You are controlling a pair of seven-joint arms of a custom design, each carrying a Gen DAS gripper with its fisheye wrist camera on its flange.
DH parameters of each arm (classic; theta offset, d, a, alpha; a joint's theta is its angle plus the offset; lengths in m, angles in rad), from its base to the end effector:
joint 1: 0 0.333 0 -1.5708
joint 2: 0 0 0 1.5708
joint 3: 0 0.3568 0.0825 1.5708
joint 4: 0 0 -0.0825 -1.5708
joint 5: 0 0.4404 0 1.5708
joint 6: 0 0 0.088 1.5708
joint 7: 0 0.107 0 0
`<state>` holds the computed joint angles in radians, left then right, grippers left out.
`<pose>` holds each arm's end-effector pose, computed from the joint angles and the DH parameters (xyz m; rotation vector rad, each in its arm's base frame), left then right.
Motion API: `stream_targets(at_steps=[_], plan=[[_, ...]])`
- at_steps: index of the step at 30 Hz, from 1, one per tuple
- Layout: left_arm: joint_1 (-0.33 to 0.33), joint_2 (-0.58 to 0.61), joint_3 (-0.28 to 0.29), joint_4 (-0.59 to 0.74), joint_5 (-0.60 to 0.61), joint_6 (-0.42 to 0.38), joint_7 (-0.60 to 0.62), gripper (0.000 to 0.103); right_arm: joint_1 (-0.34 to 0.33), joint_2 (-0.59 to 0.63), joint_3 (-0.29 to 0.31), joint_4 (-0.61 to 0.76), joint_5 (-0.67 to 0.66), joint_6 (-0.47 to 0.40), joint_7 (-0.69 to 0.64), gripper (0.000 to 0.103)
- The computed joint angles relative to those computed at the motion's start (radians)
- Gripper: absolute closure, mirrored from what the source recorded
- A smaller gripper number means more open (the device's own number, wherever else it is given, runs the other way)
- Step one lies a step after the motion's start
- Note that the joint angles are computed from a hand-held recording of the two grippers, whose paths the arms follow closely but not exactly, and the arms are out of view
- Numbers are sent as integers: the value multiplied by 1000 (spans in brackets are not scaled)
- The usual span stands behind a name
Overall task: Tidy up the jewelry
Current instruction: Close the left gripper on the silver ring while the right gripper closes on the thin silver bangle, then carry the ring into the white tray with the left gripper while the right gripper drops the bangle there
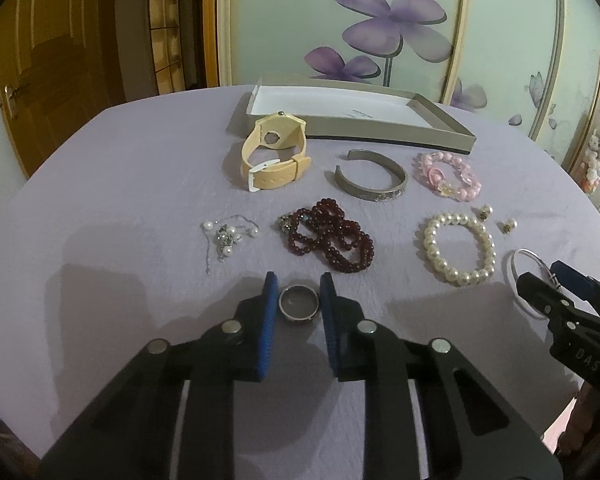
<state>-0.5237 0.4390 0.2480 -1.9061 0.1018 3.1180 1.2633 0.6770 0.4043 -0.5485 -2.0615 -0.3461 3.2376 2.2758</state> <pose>0.6999 -0.2278 0.3641 -1.6643 1.9056 -0.8329 0.6736 0.1498 0.3477 -1.6344 1.7906 -0.7068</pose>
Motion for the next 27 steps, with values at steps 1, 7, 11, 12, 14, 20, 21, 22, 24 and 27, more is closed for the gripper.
stream_targets(at_steps=[1,7,11,12,14,20,21,22,24,27], plan=[[1,-2,-2,-3,0,4,1,81,1,-1,-1,-2,1,2,0,31],[133,-30,-147,-25,-66,9,85,82,67,-10,-69,-22,39,45,-29,31],[164,-48,-178,-32,-97,24,126,82,97,-16,-103,-20,86,77,-79,31],[183,-54,-199,-30,-107,26,146,82,90,-18,-97,-16,95,82,-93,31],[206,-62,-222,-22,-123,26,177,82,55,-23,-66,5,106,90,-123,31],[277,-48,-290,94,-156,-27,280,82,-117,-17,94,119,121,78,-213,31],[268,-37,-277,123,-151,-40,281,82,-146,-10,122,144,123,73,-229,31],[265,-22,-272,161,-147,-56,283,82,-168,-3,143,166,125,67,-241,31],[286,16,-293,247,-153,-93,305,82,-218,28,188,237,122,43,-259,31],[293,100,-299,405,-150,-144,321,82,-341,101,309,390,99,-35,-282,31]])
